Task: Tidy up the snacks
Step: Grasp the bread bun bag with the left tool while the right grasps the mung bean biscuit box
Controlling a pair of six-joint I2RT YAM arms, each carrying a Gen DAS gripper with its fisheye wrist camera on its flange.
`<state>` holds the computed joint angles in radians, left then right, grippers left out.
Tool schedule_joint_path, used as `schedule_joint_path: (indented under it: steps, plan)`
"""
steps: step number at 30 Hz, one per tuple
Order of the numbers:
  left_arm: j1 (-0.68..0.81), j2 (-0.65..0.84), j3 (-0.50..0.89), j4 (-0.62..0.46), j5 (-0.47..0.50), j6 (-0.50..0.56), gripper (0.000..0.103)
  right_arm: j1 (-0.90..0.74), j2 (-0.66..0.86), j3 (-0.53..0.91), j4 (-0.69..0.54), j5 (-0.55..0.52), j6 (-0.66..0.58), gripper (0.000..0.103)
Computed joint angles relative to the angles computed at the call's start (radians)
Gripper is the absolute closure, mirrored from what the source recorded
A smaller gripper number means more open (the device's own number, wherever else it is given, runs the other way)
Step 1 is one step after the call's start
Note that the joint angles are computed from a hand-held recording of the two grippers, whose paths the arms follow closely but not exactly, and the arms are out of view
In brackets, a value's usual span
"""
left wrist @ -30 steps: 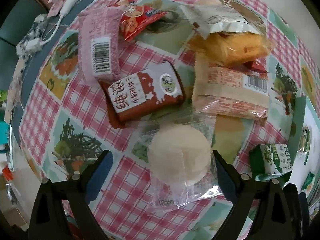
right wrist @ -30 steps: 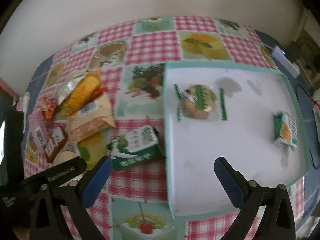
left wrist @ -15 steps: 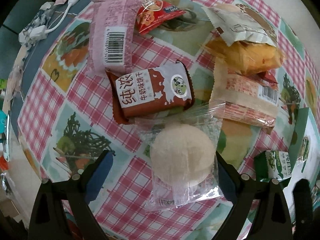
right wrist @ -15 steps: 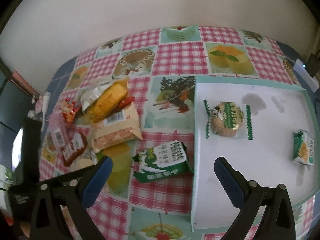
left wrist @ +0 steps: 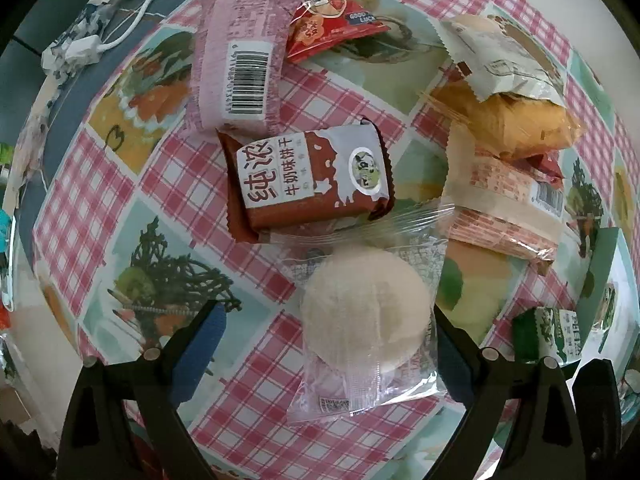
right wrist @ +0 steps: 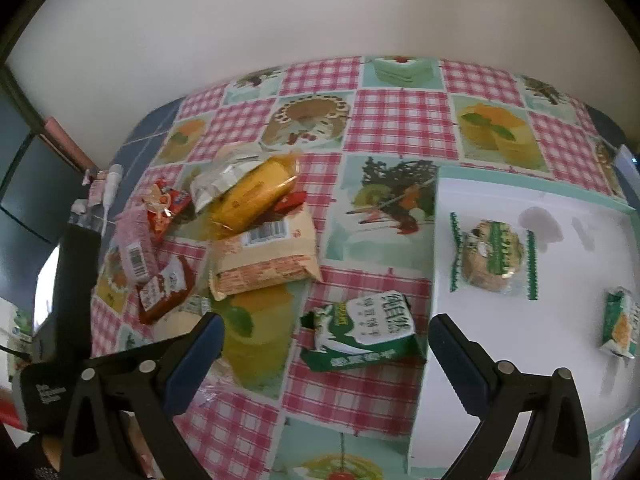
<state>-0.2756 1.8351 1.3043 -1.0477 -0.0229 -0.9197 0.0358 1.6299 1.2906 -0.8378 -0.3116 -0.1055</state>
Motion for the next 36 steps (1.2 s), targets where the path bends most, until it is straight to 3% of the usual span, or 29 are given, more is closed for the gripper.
schedule_joint_path:
  steps: [23, 34, 36]
  plan:
    - [0.064, -0.066, -0.098, 0.033, 0.023, -0.001, 0.007, 0.028, 0.110, 0.007, -0.039, 0.023, 0.015, 0.004]
    - [0.037, -0.058, -0.055, 0.008, 0.026, -0.019, 0.010, 0.141, 0.079, -0.077, 0.049, 0.220, -0.012, 0.009]
    - [0.029, -0.057, -0.048, 0.010, 0.030, -0.020, 0.017, 0.164, 0.076, -0.093, 0.066, 0.263, -0.017, 0.022]
